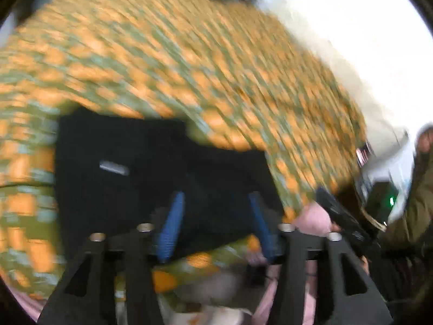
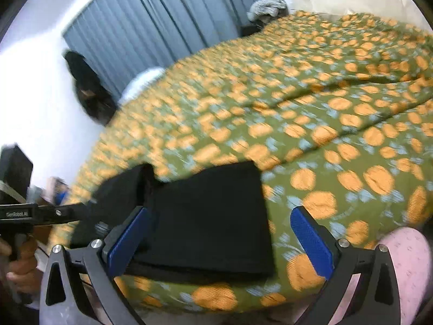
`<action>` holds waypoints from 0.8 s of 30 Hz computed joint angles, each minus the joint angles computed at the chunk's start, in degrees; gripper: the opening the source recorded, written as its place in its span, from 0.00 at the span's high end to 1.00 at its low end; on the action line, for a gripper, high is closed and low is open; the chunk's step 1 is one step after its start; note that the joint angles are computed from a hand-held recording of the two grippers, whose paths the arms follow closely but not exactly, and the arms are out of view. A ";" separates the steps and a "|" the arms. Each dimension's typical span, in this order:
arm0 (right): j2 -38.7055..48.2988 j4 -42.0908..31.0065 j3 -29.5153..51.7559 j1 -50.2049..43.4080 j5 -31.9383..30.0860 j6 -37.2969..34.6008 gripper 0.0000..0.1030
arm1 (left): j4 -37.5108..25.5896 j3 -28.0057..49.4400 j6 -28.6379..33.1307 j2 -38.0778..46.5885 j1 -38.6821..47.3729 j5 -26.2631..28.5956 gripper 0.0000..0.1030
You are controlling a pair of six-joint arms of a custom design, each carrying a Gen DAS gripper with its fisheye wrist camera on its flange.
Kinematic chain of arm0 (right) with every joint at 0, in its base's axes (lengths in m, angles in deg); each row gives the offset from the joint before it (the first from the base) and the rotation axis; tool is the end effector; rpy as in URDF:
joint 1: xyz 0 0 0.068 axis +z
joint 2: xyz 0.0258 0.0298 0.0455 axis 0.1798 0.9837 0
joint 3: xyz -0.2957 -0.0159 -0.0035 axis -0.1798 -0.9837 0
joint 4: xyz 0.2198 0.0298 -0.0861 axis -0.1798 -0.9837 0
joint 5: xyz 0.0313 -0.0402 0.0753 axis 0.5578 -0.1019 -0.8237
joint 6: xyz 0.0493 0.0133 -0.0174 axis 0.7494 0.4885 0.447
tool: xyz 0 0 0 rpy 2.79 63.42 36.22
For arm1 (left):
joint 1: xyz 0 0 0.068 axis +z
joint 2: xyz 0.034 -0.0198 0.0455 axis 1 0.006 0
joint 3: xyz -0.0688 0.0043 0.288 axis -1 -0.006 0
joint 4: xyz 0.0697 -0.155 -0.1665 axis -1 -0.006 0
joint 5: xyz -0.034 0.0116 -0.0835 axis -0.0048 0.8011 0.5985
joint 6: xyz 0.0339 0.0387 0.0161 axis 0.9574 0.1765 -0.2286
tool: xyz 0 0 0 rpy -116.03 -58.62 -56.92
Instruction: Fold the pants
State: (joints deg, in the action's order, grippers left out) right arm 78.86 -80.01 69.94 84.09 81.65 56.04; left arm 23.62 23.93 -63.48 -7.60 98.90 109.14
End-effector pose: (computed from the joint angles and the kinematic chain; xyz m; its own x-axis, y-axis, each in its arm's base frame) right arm 0.0835 0.1986 0.1965 -0.6115 0.4501 -0.6507 0.1275 0.8677 0.4804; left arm 0.2296 0.0163 0.2401 -0.8789 0.1017 -0.4659 0.3277 0.8386 -0.4351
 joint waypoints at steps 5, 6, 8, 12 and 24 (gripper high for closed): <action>1.83 23.78 -4.39 -7.31 -14.00 -17.53 0.00 | 11.71 -1.74 1.07 3.30 17.73 -8.39 0.55; 4.28 24.43 -2.15 -9.17 -19.55 -21.41 0.00 | 13.96 -3.41 2.76 5.10 19.37 -9.69 0.65; 10.07 24.36 3.93 -10.51 -27.21 -30.71 0.00 | 14.92 -5.58 5.60 8.03 19.87 -10.03 0.75; 22.26 23.44 16.13 -13.12 -42.23 -44.35 0.00 | 26.79 -15.83 7.88 6.79 12.73 -14.17 0.83; 32.02 24.64 17.66 -22.45 -55.59 -47.56 0.00 | 24.66 -13.69 7.35 12.67 10.73 -14.55 0.80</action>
